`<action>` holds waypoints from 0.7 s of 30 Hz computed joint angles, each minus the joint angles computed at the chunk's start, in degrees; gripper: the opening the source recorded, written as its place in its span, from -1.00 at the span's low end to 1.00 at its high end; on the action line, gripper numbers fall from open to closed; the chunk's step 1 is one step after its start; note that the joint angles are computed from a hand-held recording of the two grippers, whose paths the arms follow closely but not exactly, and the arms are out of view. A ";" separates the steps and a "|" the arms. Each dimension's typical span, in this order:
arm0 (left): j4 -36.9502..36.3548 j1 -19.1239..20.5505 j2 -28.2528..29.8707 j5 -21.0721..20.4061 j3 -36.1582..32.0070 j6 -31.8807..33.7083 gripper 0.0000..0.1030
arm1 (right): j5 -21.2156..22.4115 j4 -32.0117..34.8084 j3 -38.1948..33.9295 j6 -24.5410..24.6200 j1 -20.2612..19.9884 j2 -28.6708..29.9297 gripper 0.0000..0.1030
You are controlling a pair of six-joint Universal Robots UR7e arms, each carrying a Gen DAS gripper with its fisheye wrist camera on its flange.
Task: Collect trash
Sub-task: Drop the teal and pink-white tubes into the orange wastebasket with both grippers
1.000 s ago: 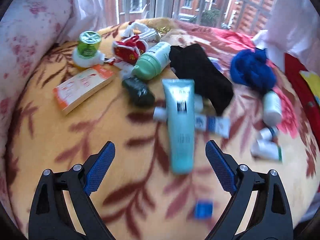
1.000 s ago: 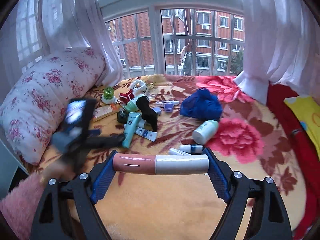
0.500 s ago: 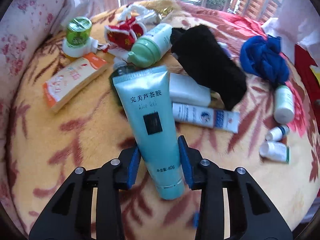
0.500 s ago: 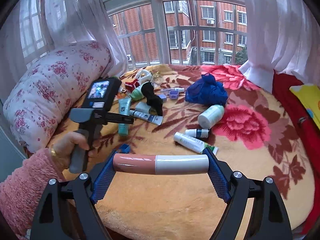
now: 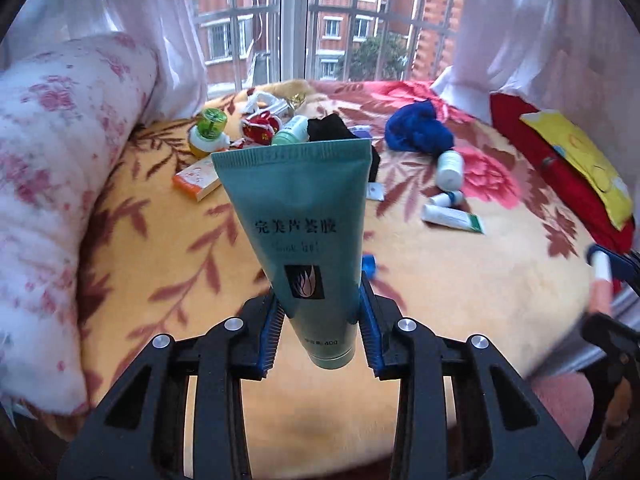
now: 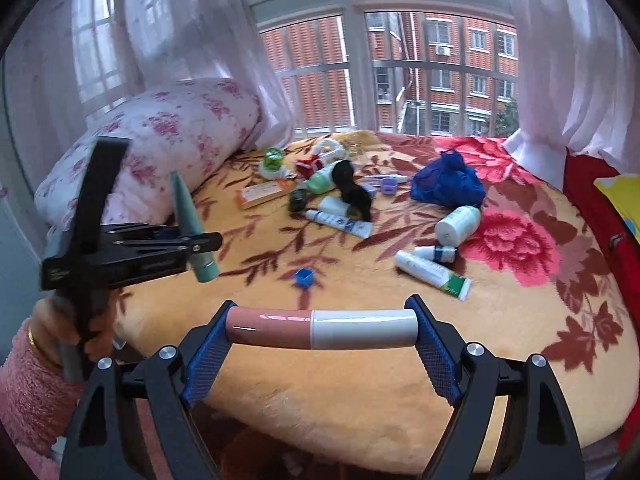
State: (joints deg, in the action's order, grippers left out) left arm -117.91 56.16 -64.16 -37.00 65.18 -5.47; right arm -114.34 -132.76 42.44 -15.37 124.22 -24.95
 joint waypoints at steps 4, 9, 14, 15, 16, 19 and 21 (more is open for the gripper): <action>-3.04 -2.42 -6.21 0.20 8.91 0.65 -0.35 | 0.85 -1.44 6.18 -0.12 0.91 -3.51 0.60; 1.31 -4.89 -13.53 -1.52 18.51 -3.37 -0.35 | 1.65 -1.22 14.86 1.23 1.74 -8.37 0.60; 9.63 -5.19 -18.45 -5.71 25.90 -11.42 -0.35 | 2.58 2.93 22.38 4.09 1.91 -11.72 0.60; 10.82 -4.94 -18.70 -6.67 26.85 -12.29 -0.35 | 2.67 4.25 23.02 4.67 1.82 -11.69 0.60; 12.07 -4.52 -18.72 -7.74 27.66 -13.04 -0.35 | 2.52 5.89 23.82 5.38 1.62 -11.51 0.60; 16.54 -1.24 -17.20 -13.32 29.06 -17.26 -0.35 | 2.04 10.94 25.17 7.23 0.74 -10.32 0.60; 19.01 1.30 -15.49 -16.50 29.32 -18.43 -0.33 | 0.12 13.70 26.03 8.22 -0.08 -9.02 0.60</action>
State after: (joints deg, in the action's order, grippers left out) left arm -98.91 57.46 -79.64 -53.50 94.50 -23.90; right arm -114.21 -119.06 68.47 -7.15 124.14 -33.98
